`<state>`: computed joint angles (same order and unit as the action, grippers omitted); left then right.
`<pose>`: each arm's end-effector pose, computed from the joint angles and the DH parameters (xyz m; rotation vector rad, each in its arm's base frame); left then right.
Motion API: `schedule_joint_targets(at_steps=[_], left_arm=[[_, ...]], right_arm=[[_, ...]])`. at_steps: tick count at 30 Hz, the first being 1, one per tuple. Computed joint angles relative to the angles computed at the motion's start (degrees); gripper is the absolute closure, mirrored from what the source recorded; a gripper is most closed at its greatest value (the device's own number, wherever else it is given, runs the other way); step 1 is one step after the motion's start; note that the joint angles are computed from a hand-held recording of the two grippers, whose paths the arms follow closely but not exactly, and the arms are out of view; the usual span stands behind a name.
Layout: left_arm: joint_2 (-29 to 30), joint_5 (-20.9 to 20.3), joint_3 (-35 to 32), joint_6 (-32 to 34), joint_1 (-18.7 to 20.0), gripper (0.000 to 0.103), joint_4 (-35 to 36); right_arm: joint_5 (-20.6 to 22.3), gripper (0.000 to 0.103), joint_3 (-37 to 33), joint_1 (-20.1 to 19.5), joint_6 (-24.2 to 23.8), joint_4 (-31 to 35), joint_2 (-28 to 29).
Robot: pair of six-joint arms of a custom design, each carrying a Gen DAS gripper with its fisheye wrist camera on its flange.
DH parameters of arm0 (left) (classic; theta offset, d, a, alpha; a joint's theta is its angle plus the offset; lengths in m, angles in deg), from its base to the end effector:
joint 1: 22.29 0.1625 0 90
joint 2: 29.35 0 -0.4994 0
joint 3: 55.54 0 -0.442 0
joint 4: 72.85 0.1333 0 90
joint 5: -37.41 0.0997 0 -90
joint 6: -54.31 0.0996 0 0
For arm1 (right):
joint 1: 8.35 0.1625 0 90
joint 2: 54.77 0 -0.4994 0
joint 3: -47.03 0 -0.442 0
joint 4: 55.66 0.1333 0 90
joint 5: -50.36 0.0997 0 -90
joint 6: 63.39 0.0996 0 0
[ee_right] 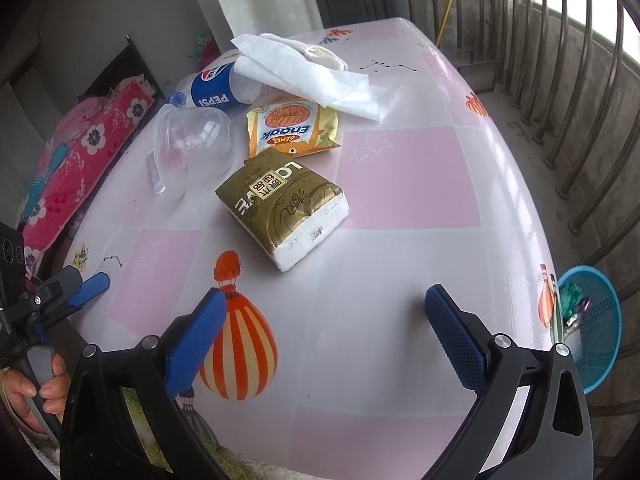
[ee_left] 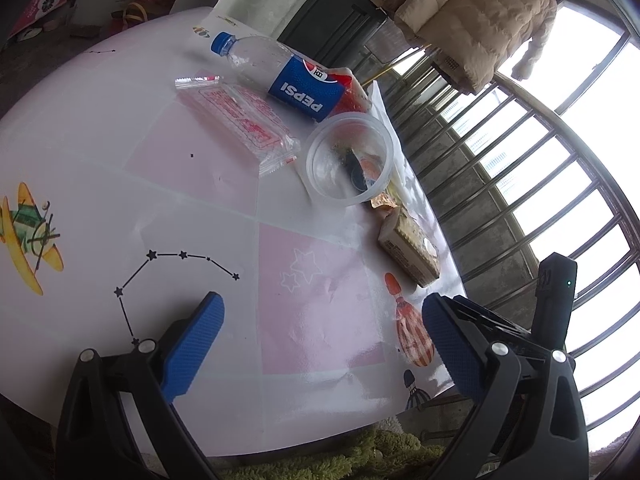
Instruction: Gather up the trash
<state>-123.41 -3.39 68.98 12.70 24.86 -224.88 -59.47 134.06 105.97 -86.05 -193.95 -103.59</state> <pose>-0.1630 -0.4826 0.4333 -0.3014 2.5450 -1.3141 0.4163 -0.6795 0.1902 1.0717 -2.5738 0.2529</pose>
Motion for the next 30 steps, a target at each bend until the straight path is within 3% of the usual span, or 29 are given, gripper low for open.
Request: schedule_joint_targets(at_steps=[3, 7, 13, 18, 21, 26, 30], left_arm=[[-0.5, 2.3, 0.4, 2.5, -0.7, 0.006, -1.7], [0.4, 3.8, -0.4, 12.6, -1.2, 0.007, -6.7], [4.0, 0.7, -4.3, 25.9, 0.7, 0.019, -12.0], [7.3, -3.9, -8.6, 33.3, 4.0, 0.043, -13.1], [9.0, -7.3, -11.1, 35.6, 6.2, 0.052, -12.3], [11.2, -12.3, -14.5, 36.9, 9.0, 0.068, -9.1], [12.3, -12.7, -15.6, 36.1, 10.0, 0.085, -7.0]], right_arm=[[1.3, 0.008, -0.6, 0.2, 0.4, 0.0, -0.6], [3.8, 0.008, -0.1, 0.7, -4.5, -4.2, -1.4], [7.9, 0.010, -3.3, 1.1, -11.5, -1.9, 0.6], [9.2, 0.016, -7.0, 1.2, -17.5, 2.6, 3.8], [8.7, 0.019, -9.3, 1.0, -19.3, 5.2, 5.8], [7.7, 0.026, -12.3, 0.5, -20.3, 9.2, 8.0], [7.5, 0.035, -13.1, 0.2, -20.0, 11.3, 8.2]])
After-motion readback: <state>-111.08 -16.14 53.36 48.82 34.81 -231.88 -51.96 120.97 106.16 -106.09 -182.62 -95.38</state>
